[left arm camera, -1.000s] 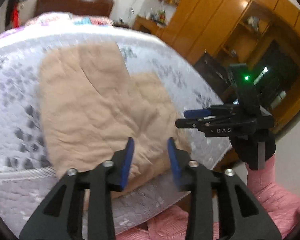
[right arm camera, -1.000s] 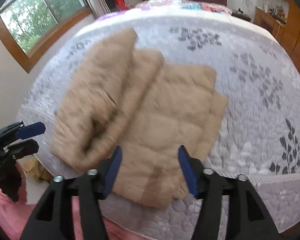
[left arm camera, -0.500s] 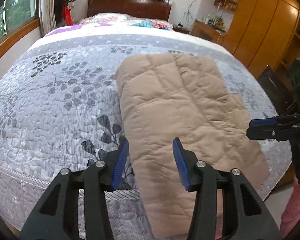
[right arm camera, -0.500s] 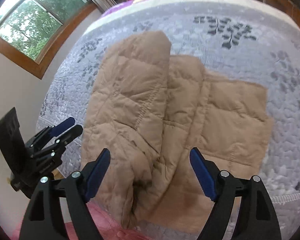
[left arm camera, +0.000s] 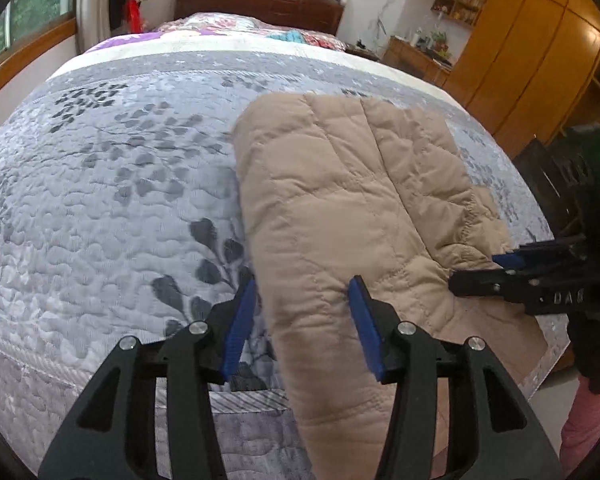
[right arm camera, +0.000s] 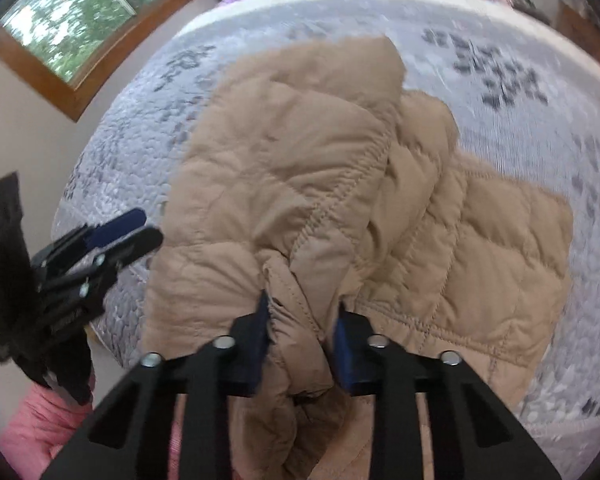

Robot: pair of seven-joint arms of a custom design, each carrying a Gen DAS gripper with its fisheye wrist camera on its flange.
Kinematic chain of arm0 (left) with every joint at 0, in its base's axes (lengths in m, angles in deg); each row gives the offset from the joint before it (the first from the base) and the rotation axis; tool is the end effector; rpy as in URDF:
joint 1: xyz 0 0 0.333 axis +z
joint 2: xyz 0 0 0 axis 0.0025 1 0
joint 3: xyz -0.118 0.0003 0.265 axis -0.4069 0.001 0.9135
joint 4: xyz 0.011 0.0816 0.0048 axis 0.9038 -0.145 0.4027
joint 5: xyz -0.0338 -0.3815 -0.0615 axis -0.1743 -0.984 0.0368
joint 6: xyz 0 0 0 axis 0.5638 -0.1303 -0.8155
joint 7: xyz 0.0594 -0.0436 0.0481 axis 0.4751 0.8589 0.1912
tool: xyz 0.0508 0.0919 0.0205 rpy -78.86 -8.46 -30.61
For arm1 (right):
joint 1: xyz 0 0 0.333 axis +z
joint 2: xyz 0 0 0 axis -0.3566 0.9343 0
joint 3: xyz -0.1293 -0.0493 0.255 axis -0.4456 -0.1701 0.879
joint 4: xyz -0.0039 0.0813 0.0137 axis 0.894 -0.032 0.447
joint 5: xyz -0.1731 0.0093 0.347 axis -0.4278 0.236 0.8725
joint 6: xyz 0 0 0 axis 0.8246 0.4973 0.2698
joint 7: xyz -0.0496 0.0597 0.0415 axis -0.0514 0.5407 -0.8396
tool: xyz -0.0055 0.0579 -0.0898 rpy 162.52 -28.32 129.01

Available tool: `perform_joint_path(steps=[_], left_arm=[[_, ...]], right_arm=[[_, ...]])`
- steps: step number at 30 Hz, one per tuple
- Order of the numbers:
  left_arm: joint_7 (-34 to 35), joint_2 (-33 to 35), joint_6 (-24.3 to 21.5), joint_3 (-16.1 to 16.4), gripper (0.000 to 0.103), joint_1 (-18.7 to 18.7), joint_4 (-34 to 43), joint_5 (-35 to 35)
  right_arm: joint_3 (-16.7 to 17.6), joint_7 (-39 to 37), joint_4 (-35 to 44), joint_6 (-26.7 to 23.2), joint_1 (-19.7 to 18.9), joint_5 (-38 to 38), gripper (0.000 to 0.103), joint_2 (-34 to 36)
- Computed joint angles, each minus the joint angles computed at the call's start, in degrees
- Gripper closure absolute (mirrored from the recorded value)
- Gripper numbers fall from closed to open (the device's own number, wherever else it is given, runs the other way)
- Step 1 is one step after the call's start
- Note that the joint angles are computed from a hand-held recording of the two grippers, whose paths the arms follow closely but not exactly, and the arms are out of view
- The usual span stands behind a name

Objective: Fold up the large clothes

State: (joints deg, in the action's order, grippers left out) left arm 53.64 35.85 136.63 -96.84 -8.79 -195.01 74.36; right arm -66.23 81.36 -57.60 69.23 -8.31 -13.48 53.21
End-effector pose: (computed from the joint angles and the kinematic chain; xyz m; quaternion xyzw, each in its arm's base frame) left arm 0.5872 -0.2479 0.4350 -0.6206 0.7154 -0.3036 0.1047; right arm 0.6718 0.1984 0.4662 -0.7745 0.5918 0.0230 0.2220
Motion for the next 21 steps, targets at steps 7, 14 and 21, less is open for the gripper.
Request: perform_joint_path(steps=[7, 14, 21], left_arm=[[0.07, -4.32, 4.84, -0.05, 0.056, 0.89, -3.55, -2.24], [6.86, -4.86, 4.92, -1.75, 0.056, -1.30, -2.03, -7.25], [6.68, 0.07, 2.29, -2.55, 0.056, -4.45, 2.46, -2.88]], right_arm=[[0.07, -5.27, -9.92, 7.16, -0.33, 1.64, 0.081, -11.09], [-1.84, -4.01, -20.22, 11.68, -1.42, 0.63, 0.081, -20.48], [-3.49, -3.11, -27.31, 12.63, -4.23, 3.79, 0.081, -22.34]])
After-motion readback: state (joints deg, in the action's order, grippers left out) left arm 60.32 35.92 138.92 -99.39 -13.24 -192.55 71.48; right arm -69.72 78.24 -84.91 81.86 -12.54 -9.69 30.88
